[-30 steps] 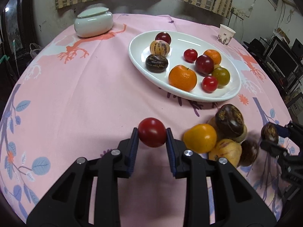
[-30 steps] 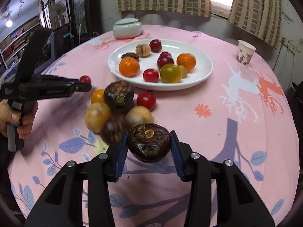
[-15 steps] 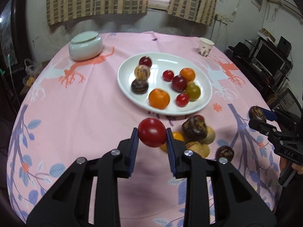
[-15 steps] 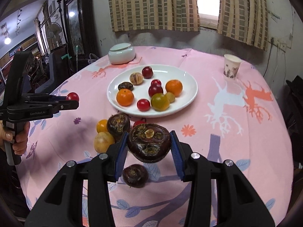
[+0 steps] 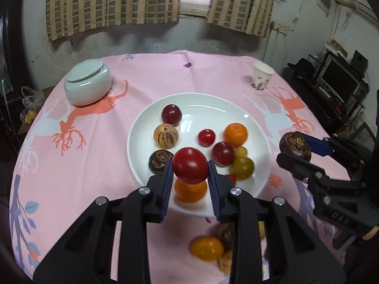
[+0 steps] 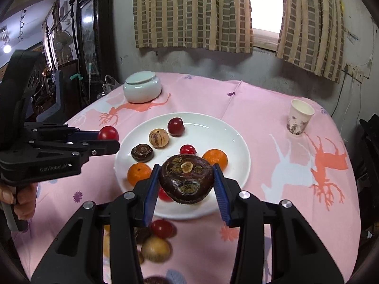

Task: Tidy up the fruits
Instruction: 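Carry the tomato and mangosteen over the white plate with both tools, then release the tomato and mangosteen onto the plate with both tools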

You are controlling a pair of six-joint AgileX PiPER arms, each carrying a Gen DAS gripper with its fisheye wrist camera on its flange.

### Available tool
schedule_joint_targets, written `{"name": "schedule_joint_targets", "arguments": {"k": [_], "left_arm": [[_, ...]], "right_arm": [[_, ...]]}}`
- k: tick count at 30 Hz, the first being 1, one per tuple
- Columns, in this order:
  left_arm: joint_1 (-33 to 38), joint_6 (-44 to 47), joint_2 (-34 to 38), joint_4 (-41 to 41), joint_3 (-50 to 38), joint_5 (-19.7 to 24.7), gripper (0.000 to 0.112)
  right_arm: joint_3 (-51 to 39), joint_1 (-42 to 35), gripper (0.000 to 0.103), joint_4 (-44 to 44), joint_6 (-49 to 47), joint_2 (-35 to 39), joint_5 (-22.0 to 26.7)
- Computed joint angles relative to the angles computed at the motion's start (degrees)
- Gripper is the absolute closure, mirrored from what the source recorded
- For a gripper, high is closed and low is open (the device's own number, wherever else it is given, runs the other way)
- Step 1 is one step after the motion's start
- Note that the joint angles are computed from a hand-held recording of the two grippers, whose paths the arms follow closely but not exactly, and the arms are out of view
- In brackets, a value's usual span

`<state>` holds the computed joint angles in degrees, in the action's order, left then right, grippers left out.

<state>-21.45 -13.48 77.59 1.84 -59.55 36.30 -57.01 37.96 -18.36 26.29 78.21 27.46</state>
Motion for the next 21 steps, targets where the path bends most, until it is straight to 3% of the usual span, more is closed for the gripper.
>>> {"name": "schedule_joint_targets", "arguments": {"k": [6,11,12,13,15,17,21], "left_arm": [[1.93,2.70,8.43,-2.33,-3.59,-2.12,0.083],[3.04,3.32,12.28,-3.42,-5.11,-2.79,0.083],[3.17,2.98,12.68,-3.48,-5.30,-2.85,0.080],[3.46,2.57,12.92,-3.64,-5.44,-2.86,0.060],[3.37,-0.47,12.03,-1.58,-4.67,-3.77,0.042],[3.01,-2.39,10.37,1.05,-3.64,-4.19,0.042],[3.39,-2.51,6.93,1.43,-1.92,-2.42,0.042]], "right_arm": [[-5.15,-2.47,0.059,4.78,-5.49,9.77,-1.99],[-6.04,-4.47,0.057,7.18,-6.72,12.84,-3.41],[-6.13,-4.97,0.055,8.16,-7.04,13.21,-3.65],[-6.53,-5.31,0.051,9.04,-7.22,13.63,-3.48],[-5.61,-5.94,0.041,9.45,-5.89,12.74,-4.83],[-3.64,-6.63,0.039,11.60,-7.29,10.82,-7.11],[-1.28,-7.92,0.038,16.66,-11.73,6.45,-5.11]]}}
